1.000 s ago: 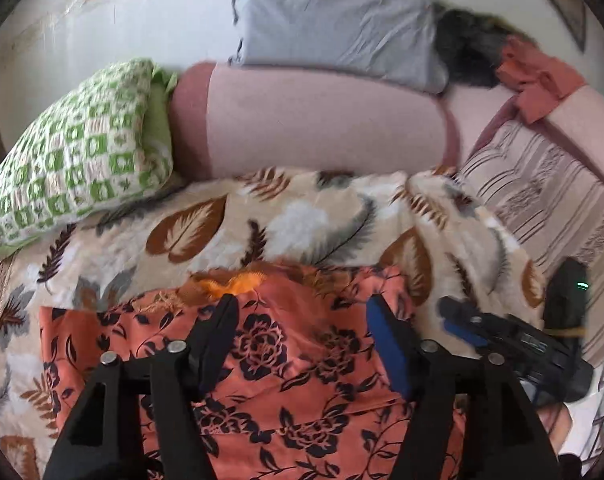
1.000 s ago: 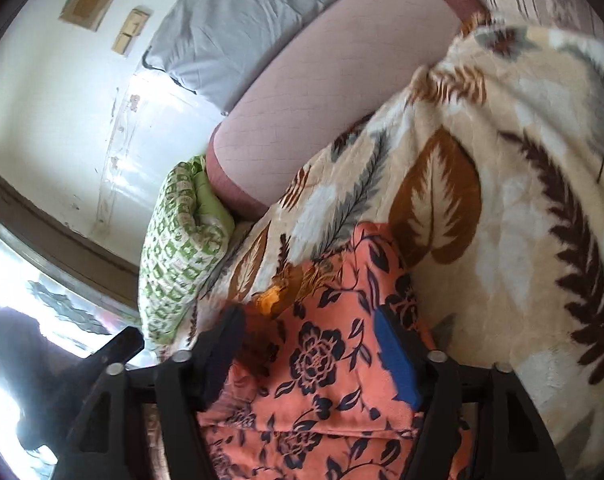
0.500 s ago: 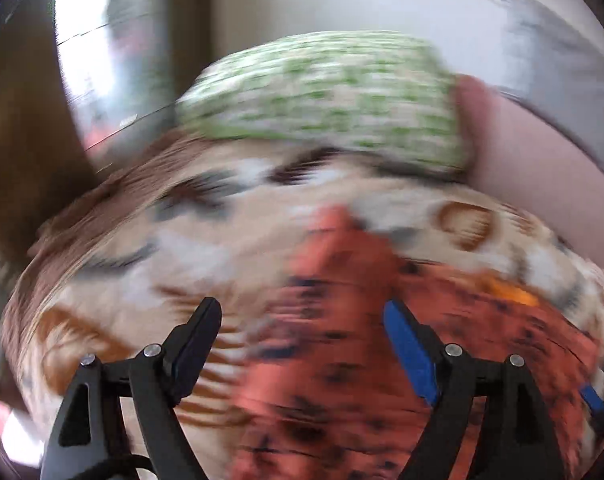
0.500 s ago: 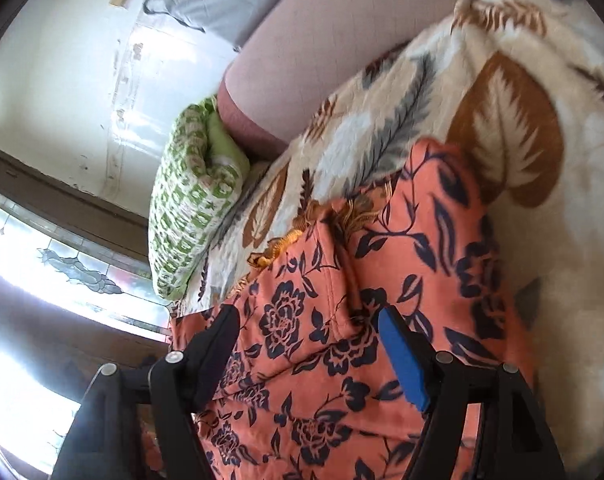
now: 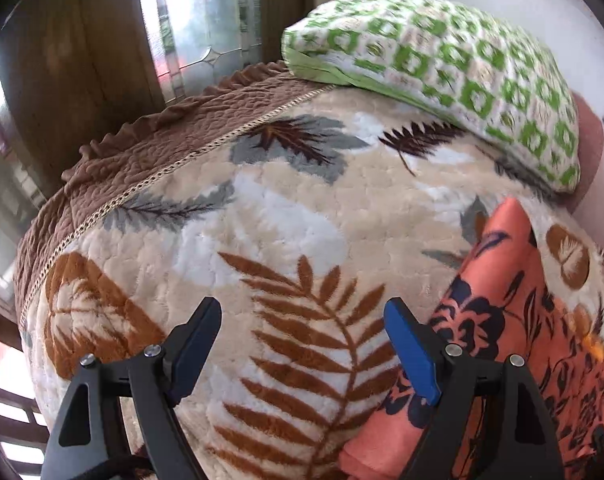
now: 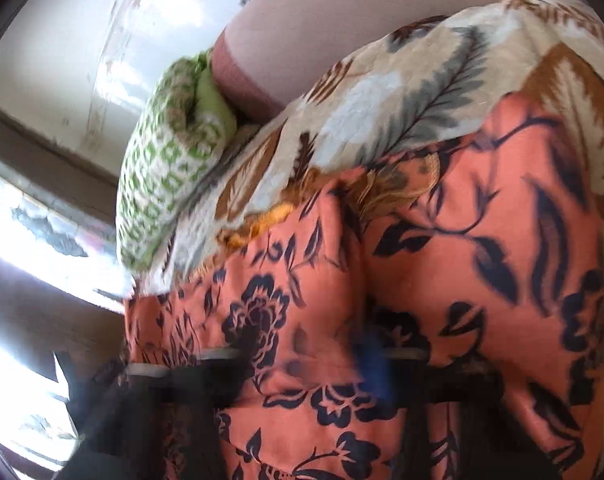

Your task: Fold small clothes

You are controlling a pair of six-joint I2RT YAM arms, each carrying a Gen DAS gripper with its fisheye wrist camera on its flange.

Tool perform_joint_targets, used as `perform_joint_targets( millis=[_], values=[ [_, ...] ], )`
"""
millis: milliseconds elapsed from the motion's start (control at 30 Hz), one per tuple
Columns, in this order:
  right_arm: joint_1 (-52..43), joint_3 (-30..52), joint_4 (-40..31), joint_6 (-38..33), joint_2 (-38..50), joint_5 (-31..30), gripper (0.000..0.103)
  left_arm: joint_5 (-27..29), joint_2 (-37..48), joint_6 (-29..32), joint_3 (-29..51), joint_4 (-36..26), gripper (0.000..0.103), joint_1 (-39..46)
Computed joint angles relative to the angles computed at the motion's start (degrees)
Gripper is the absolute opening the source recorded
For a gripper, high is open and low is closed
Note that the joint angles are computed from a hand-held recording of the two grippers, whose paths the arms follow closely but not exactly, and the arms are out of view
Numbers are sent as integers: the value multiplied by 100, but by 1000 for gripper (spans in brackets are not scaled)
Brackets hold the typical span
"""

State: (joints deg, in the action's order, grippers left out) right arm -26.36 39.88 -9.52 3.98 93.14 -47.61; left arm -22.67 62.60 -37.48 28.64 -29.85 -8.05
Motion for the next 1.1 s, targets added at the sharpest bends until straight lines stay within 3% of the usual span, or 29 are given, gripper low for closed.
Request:
perform_joint_targets(
  millis=[100, 233, 400, 500, 600, 667, 800, 867, 967, 1100],
  values=[
    [157, -179, -31, -103, -337, 242, 13, -233, 211, -123, 95, -81, 84, -382],
    [-238, -382, -422, -270, -1350, -119, 12, -465, 151, -83, 156, -141, 84, -446],
    [-1654, -310, -1928, -1383, -2472, -646, 12, -575, 381, -158, 244, -199, 84, -780],
    [-1784, -65, -2359, -1882, -1731, -176, 15, -790, 779, -376, 414, -335, 84, -1222],
    [-1452, 411, -2753, -1683, -467, 931, 16, -1021, 415, -400, 400, -298, 84, -1641],
    [-1662, 566, -2856, -1579, -317, 723, 16, -1201, 335, -382, 457, -283, 84, -1909],
    [-1690, 260, -2027, -1033, -1453, 1228, 16, -906, 720, 25, 513, 141, 84, -2021],
    [-1633, -22, -1469, -748, -1854, 1086, 16, -679, 968, 209, 536, 446, 84, -1985],
    [-1192, 73, -1188, -748, -1472, 423, 16, -352, 1207, 449, 560, 1024, 84, -1870],
    [-500, 336, -702, -226, -425, 530, 16, 348, 2195, 975, 1002, 1621, 84, -1568]
  ],
)
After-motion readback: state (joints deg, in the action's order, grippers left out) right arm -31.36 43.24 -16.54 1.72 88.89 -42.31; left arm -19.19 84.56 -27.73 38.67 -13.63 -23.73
